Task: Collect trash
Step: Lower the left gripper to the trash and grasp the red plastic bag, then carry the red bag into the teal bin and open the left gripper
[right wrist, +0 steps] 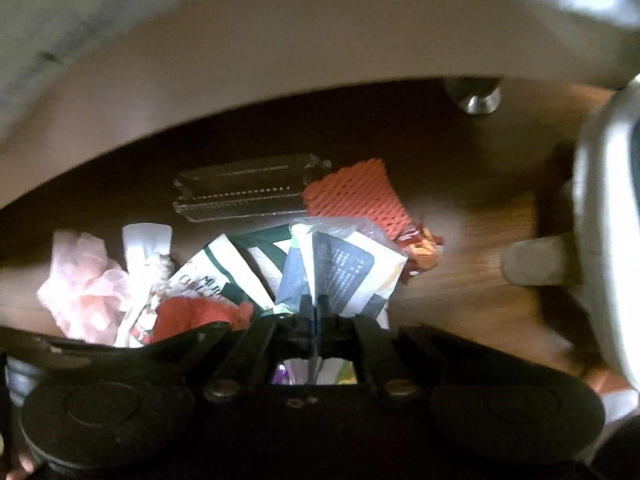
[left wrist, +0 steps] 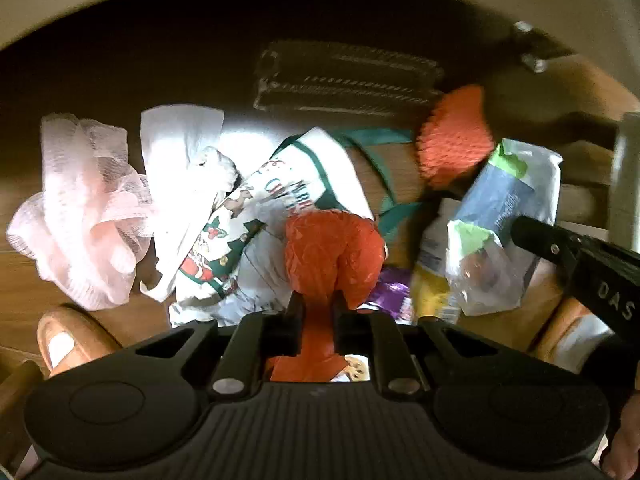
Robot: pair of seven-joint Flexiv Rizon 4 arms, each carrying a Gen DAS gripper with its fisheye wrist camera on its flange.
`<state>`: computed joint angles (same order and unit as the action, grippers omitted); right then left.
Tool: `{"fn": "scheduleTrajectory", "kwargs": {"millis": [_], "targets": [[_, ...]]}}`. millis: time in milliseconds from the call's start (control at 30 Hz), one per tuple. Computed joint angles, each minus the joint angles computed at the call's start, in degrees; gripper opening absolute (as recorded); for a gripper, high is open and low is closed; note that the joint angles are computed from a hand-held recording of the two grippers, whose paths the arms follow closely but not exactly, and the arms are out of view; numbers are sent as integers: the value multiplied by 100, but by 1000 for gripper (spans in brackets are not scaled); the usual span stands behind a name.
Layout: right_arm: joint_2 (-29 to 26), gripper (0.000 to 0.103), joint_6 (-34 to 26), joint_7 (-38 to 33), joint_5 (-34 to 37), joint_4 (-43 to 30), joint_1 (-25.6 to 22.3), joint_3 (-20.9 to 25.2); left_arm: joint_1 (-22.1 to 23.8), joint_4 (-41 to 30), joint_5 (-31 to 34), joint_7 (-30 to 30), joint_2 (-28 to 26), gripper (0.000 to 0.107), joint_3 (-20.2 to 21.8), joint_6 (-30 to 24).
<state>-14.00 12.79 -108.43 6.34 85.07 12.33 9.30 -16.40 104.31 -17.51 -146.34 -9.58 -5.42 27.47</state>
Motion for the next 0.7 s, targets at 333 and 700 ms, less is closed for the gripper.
{"fn": "scheduleTrajectory", "kwargs": {"millis": [333,700], "targets": [[617,1,-1109,-567,797,-964,-406,-178,-207,-1140,686,-664,282,12,-138,-925],[948,1,-2166,-1099,1755,-2237,-911,-606,-574,-2871,1834,-1633,379,12,-371,-1743]]}}
